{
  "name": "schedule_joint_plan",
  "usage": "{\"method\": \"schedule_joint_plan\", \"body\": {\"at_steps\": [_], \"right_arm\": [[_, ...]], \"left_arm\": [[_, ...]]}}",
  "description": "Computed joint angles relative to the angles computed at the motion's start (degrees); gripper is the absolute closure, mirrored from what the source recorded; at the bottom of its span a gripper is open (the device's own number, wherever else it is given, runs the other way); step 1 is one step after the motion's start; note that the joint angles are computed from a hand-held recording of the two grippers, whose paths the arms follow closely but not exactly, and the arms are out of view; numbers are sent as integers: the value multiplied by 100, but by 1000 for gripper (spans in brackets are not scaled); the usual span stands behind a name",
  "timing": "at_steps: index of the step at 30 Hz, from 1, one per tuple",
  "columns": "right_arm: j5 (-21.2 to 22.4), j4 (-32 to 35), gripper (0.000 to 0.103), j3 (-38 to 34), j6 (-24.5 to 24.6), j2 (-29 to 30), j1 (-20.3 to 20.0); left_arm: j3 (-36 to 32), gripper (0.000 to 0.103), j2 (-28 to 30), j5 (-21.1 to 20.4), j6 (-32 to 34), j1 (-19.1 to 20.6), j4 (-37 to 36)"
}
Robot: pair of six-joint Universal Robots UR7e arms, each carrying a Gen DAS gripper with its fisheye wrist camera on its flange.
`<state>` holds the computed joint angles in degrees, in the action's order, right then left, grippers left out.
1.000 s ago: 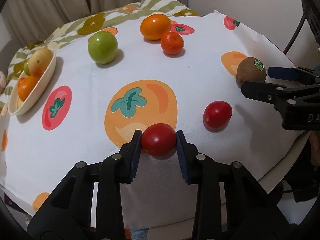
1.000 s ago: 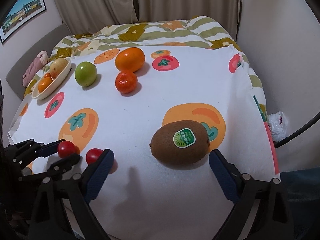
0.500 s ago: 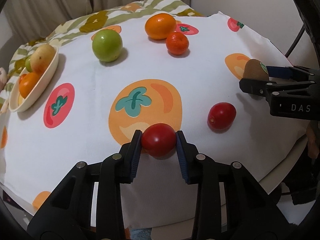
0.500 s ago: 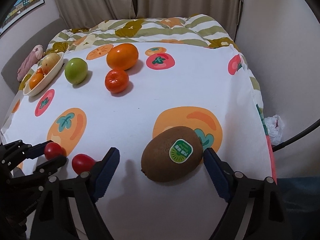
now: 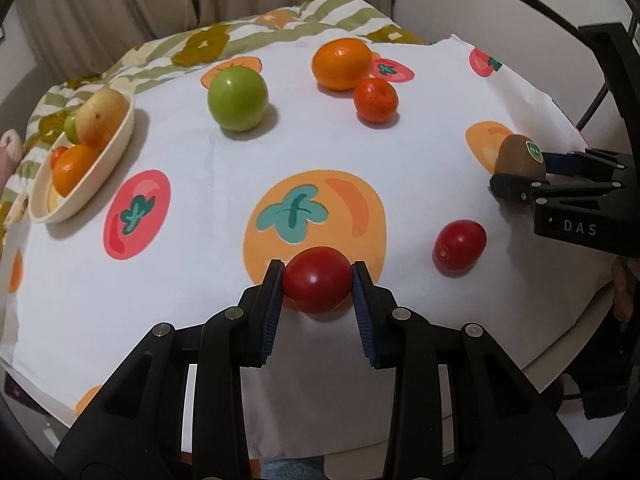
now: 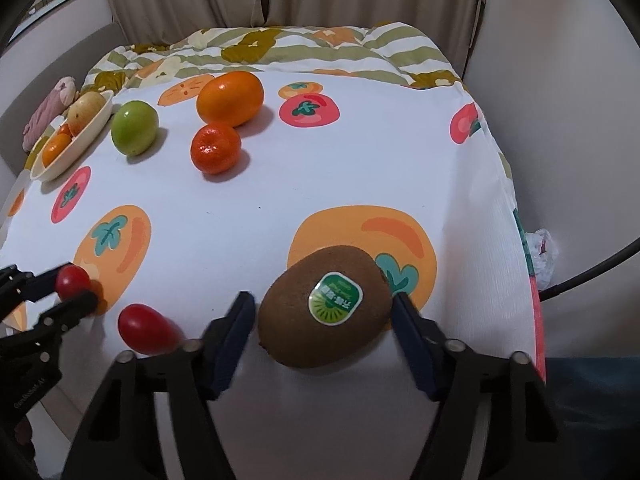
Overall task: Organize fruits
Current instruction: 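Lift the tomato and kiwi and carry both over the duck plate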
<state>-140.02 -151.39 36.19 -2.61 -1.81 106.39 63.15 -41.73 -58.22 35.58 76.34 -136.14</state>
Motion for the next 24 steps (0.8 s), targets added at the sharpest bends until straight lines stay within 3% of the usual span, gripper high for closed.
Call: {"method": "schedule_joint_plan", "body": {"at_steps": [13, 21, 24], "right_arm": [[205, -226, 46, -64, 85, -3, 128], [306, 234, 46, -1213, -4, 508, 351], [385, 651, 46, -2103, -51, 932, 442]], "left_arm": [[-409, 65, -15, -140, 52, 30, -1], [-885, 65, -9, -258, 130, 64, 110], [-1177, 65, 27, -288, 175, 93, 177]]}}
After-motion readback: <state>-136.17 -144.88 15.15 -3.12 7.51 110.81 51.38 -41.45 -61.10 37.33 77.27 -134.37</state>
